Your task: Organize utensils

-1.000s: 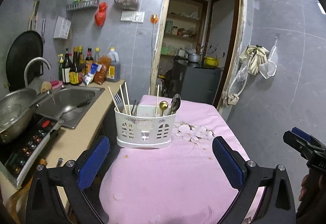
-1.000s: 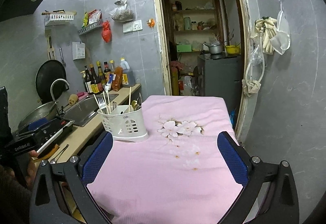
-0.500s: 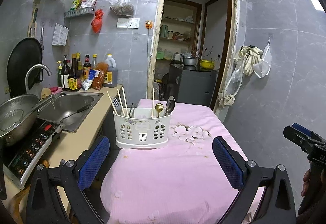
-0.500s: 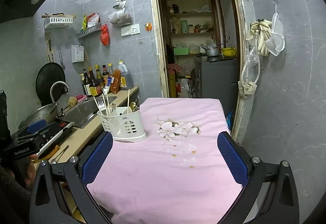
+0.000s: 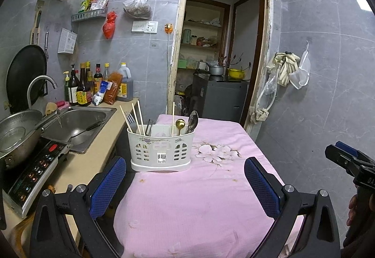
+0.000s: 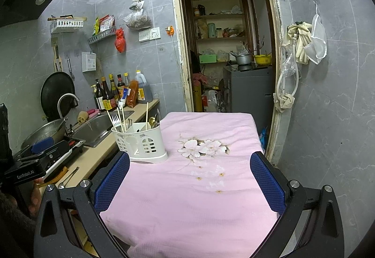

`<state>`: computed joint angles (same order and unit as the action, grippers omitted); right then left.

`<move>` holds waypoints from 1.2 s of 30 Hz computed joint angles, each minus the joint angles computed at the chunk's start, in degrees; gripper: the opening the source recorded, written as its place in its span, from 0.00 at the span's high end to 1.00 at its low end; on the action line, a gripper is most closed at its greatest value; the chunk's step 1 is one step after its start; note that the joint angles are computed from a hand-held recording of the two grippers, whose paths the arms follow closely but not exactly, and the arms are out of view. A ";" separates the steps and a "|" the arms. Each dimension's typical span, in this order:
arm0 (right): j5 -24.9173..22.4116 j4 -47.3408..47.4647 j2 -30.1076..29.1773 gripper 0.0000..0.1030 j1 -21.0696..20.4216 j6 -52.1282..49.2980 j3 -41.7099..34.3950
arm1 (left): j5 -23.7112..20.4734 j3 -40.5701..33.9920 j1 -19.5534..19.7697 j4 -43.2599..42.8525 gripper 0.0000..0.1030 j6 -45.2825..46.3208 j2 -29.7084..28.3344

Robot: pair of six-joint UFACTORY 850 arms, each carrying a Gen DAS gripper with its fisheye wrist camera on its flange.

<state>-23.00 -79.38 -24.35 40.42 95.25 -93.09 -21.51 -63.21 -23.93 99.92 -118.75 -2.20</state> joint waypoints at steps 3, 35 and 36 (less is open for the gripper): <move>0.09 -0.18 0.15 0.02 -0.05 0.17 0.28 | -0.10 -0.03 -0.08 -0.19 0.01 0.10 -0.04; 0.12 0.36 0.13 0.02 -0.08 -0.26 0.29 | -0.52 -0.17 -0.53 -1.08 0.01 0.84 -0.13; 0.11 0.47 0.14 0.02 -0.08 -0.36 0.29 | -0.52 -0.17 -0.53 -1.08 0.01 0.84 -0.13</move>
